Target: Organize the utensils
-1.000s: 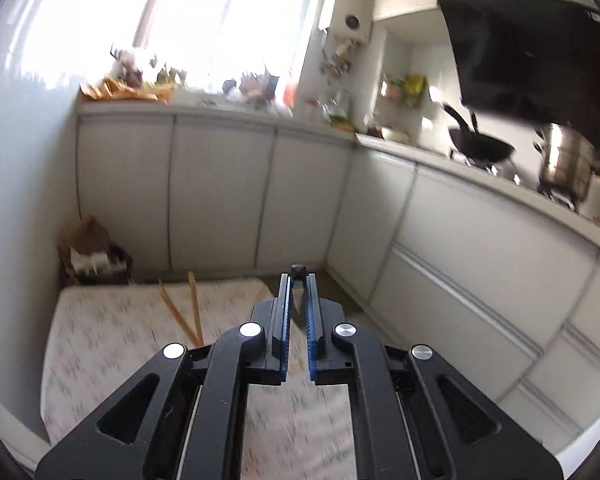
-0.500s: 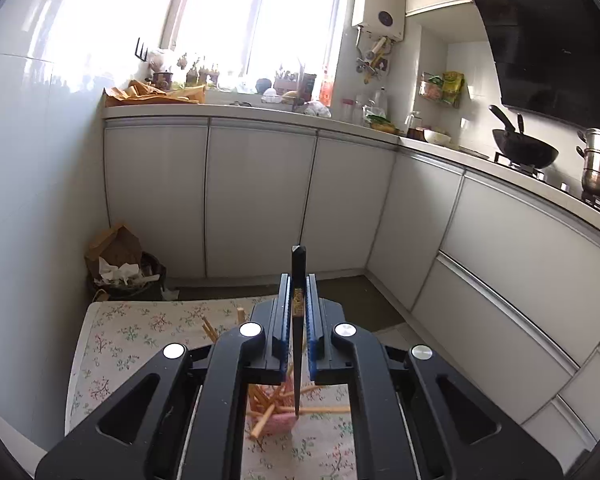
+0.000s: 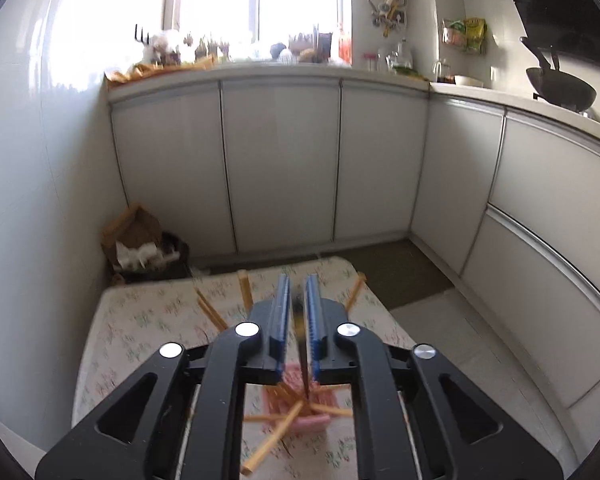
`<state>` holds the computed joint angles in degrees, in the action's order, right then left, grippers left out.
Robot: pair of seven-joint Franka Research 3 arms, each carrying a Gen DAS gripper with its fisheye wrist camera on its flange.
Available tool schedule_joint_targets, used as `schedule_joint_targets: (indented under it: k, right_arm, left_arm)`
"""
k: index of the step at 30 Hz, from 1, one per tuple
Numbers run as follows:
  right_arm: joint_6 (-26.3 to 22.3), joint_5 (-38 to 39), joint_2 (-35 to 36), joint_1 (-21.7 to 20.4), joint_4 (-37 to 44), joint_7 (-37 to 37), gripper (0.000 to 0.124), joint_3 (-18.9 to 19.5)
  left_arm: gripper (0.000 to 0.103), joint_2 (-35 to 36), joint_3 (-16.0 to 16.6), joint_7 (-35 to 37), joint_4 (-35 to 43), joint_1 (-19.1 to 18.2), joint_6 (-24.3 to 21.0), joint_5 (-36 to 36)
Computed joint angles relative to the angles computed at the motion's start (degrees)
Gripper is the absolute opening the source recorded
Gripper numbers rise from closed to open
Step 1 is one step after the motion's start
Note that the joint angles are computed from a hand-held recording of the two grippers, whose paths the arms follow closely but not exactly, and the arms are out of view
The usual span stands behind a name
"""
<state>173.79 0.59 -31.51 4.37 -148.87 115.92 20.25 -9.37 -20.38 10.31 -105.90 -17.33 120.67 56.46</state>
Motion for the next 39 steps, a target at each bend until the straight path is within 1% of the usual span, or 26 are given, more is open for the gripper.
schedule_joint_targets:
  k: [1,2,4,5,6,7,8,11,14,15,16,17,18,19,20,22,23,24,26,27,32,34,36,38,39]
  right_arm:
    - [0.13,-0.02,-0.10,0.09,0.13,-0.02,0.097,0.00]
    - [0.52,0.01,0.15,0.33,0.68,-0.14,0.097,-0.04]
    - [0.96,-0.13,0.51,-0.41,2.00,0.42,0.097,0.90]
    - [1.40,-0.41,0.71,-1.54,2.91,1.25,0.097,2.04]
    - [1.92,-0.95,1.05,-3.39,4.51,2.50,0.097,3.85]
    - [1.69,-1.61,1.46,-4.61,5.99,3.06,0.097,5.02]
    - [0.82,-2.43,2.00,-5.62,7.93,3.50,0.097,6.10]
    - [-1.61,-4.91,2.18,-8.08,12.04,6.36,0.097,8.51]
    - [-4.08,-8.15,-0.50,-11.51,14.24,11.39,0.097,11.14]
    - [-5.17,-9.08,-2.09,-12.67,14.55,13.24,0.097,11.84]
    - [-6.29,-9.58,-3.09,-12.32,14.68,13.91,0.097,11.41]
    - [-7.47,-9.73,-3.29,-10.47,14.88,13.10,0.097,9.85]
    - [-9.38,-9.78,-3.48,-7.94,15.31,11.37,0.097,7.89]
    - [-10.90,-10.03,-4.01,-6.52,15.59,10.59,0.097,6.85]
    - [-12.54,-9.77,-5.10,-4.63,15.44,9.83,0.097,5.49]
    - [-13.28,-8.06,-6.46,-0.47,14.53,8.07,0.097,2.20]
    - [-13.86,-7.43,-7.49,0.67,14.06,7.57,0.097,1.31]
    - [-14.05,-6.68,-9.02,1.72,13.28,7.17,0.097,0.40]
    - [-14.31,-5.71,-11.53,2.50,12.01,6.51,0.097,-0.41]
    - [-15.00,-5.33,-13.11,2.55,11.40,6.29,0.097,-0.60]
    - [-18.21,-3.08,-19.65,3.98,8.16,3.65,0.097,-2.12]
    - [-18.59,-2.01,-21.54,4.56,6.93,2.50,0.097,-2.69]
    - [-18.72,-1.27,-23.59,3.99,5.75,2.24,0.097,-2.58]
    - [-19.15,-0.65,-25.78,3.91,4.66,1.61,0.097,-2.65]
    - [-19.60,-0.44,-26.53,3.80,4.50,1.19,0.097,-2.64]
  left_arm:
    - [0.021,-0.42,-0.18,-0.28,-0.37,-0.08,-0.36,0.33]
    - [0.028,-1.12,-0.93,-1.08,-0.58,-0.32,-1.70,1.41]
    - [0.048,-3.00,-2.77,-3.60,-0.95,-0.87,-4.31,4.25]
    - [0.066,-3.64,-3.89,-4.54,-0.78,-1.11,-6.06,5.79]
    - [0.083,-4.33,-5.79,-5.99,-0.62,-1.46,-9.49,8.24]
    - [0.089,-4.56,-7.00,-6.98,-0.39,-1.81,-11.87,9.60]
    - [0.093,-5.11,-8.02,-7.82,-0.48,-2.38,-13.84,10.52]
    - [0.096,-4.84,-10.07,-7.37,1.22,-4.20,-19.97,9.39]
    - [0.096,-5.17,-11.56,-9.08,1.85,-6.22,-25.18,8.16]
    - [0.096,-5.24,-12.34,-9.96,2.13,-6.88,-27.53,7.75]
    - [0.096,-4.77,-12.95,-10.33,3.01,-7.34,-29.90,7.51]
    - [0.096,-4.09,-13.90,-10.99,4.08,-8.01,-33.05,7.21]
    - [0.096,-3.62,-14.20,-11.24,4.93,-8.71,-35.07,7.04]
    - [0.096,-2.94,-14.94,-11.72,6.06,-9.64,-37.61,7.00]
    - [0.096,-2.89,-15.13,-12.24,6.36,-10.72,-38.73,6.89]
    - [0.096,-2.21,-16.13,-13.72,7.81,-12.84,-41.92,6.51]
    - [0.096,-1.68,-16.61,-14.36,8.58,-13.82,-43.70,6.49]
    - [0.096,-0.28,-17.80,-15.20,10.29,-14.93,-47.13,6.98]
    - [0.096,2.23,-19.42,-16.15,13.11,-17.17,-52.82,8.57]
    - [0.096,3.24,-19.94,-16.39,14.24,-18.34,-54.92,9.46]
    - [0.096,7.36,-20.66,-17.69,18.66,-24.20,-62.20,12.31]
    - [0.096,8.05,-20.25,-19.35,19.45,-26.34,-63.65,12.82]
    - [0.096,8.26,-19.51,-21.02,20.09,-28.30,-63.98,12.07]
    - [0.096,8.85,-18.49,-21.00,21.30,-30.00,-64.44,11.27]
    - [0.096,9.83,-18.35,-21.22,22.42,-31.19,-65.80,11.60]
